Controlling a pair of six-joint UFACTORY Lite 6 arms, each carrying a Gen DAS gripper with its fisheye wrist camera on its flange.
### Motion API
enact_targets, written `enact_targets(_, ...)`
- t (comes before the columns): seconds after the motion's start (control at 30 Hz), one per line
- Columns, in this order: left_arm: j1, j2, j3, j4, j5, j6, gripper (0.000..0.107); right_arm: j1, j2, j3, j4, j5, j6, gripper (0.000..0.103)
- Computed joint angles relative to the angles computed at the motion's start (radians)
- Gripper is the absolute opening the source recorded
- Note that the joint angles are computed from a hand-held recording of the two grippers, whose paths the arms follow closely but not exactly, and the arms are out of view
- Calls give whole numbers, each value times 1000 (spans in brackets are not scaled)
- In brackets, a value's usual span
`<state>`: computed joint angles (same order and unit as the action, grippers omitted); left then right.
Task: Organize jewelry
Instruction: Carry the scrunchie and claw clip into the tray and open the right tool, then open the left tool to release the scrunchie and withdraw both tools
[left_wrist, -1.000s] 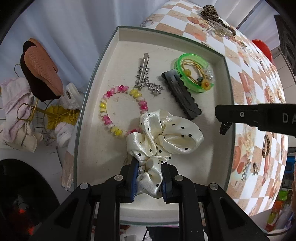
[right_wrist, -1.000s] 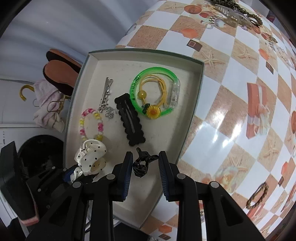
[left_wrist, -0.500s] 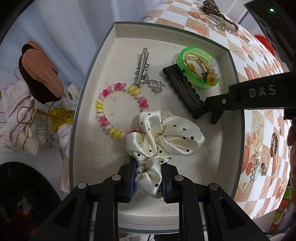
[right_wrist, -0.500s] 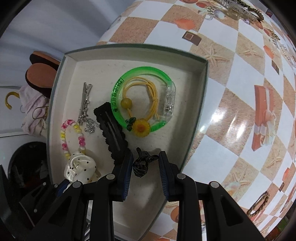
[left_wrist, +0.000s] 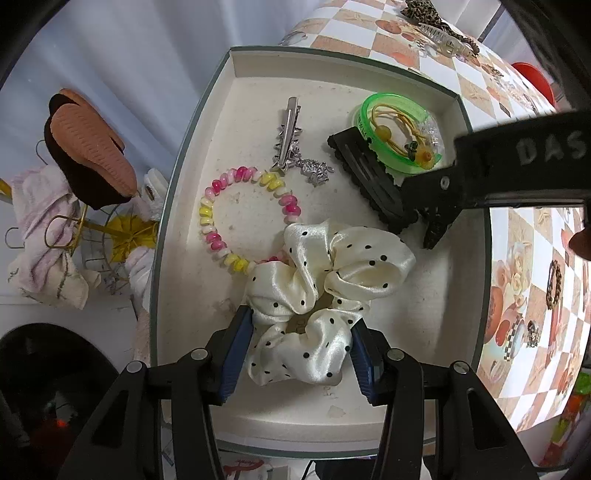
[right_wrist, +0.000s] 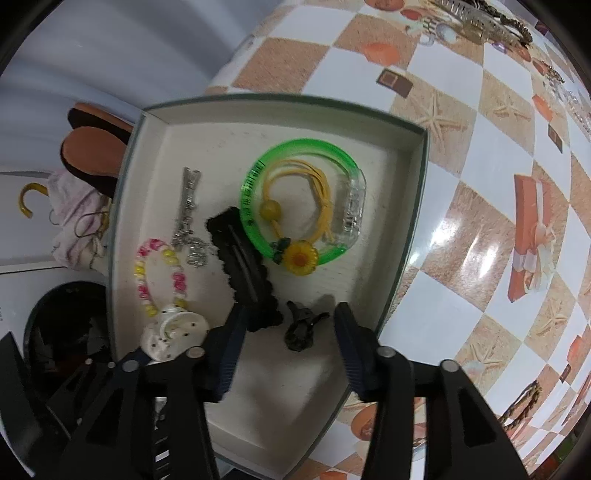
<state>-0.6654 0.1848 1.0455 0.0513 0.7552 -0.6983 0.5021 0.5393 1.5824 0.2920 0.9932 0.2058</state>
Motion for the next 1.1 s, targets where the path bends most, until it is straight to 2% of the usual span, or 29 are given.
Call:
enact_targets(0.23, -28, -9, 40, 20, 57, -21, 55, -33, -57, -22, 20, 2, 5, 67)
enact_targets(0.27, -34, -7, 47, 22, 64, -25, 59, -39, -65, -27, 22, 3, 4, 67)
enact_targets(0.3, -37, -5, 57, 23, 74, -24, 69, -44, -78, -38, 25, 2, 2, 67)
enact_targets(0.33, -43, -4, 67, 32, 86, -34, 90, -49, -87, -45, 27, 2, 0, 68)
enact_targets(0.37, -52, -9, 74, 51, 94, -53, 94, -60, -87, -44, 31, 2, -10, 69)
enact_targets(0.4, -59, -12, 81, 64, 100, -64, 94, -74, -107, -72, 38, -7, -27, 71)
enact_targets(0.63, -71, 16, 154, 77, 149, -66, 94, -148, -216, -170, 63, -1, -67, 72)
enact_targets(0.7, -74, 25, 175, 87, 165, -67, 103, -160, -239, -193, 75, -7, -73, 73)
enact_targets(0.73, -80, 29, 188, 102, 174, -77, 103, -177, -258, -209, 81, -3, -84, 75)
enact_targets(0.77, -84, 35, 204, 105, 185, -77, 103, -189, -274, -224, 86, -3, -91, 82)
enact_targets(1.1, -130, 117, 408, 127, 302, -42, 103, -378, -478, -418, 140, 6, -175, 85)
